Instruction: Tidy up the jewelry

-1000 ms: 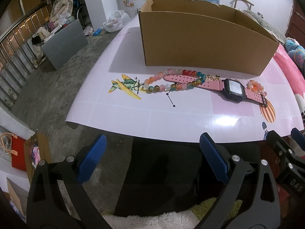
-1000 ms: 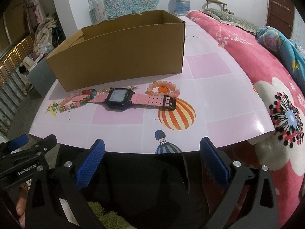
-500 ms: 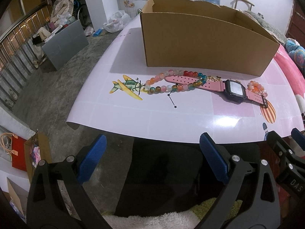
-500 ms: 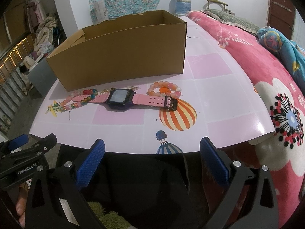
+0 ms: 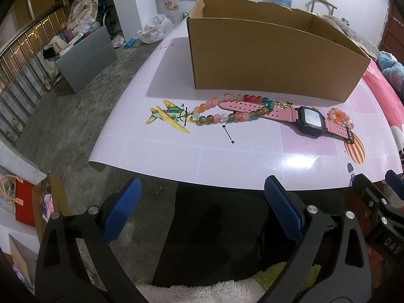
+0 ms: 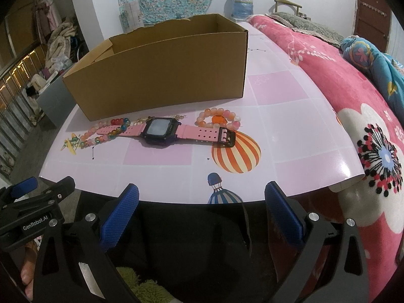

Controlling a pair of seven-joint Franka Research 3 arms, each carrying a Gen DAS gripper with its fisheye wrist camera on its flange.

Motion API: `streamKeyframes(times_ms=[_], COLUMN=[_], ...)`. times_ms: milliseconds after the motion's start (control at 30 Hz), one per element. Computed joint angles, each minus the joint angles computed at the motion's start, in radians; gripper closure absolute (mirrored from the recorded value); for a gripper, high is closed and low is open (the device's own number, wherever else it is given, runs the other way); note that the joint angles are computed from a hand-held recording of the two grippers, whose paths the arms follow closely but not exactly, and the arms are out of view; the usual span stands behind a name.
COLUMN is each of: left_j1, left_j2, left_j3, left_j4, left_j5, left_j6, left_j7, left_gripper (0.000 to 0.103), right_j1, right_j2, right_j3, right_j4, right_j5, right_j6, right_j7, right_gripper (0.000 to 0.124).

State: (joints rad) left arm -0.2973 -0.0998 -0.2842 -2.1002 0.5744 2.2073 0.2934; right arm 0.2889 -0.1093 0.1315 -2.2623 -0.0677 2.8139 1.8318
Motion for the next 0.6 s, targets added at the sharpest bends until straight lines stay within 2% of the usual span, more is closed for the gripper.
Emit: streamKeyframes(times_ms=[600], left_j1=[0.000], left_j2=[-0.004], left_j3=[0.000], left_j4=[-0.006], left_j5=[0.002], left_j6=[0.000], left_j7=[0.001], left_gripper=[0.008], right_j1=[-0.004], right_j2=[0.000], right_j3=[0.003], right_j4=[0.000], right_j5=[-0.026], right_j6=[-0.003], right_j7=[0.024], right_gripper=[0.027])
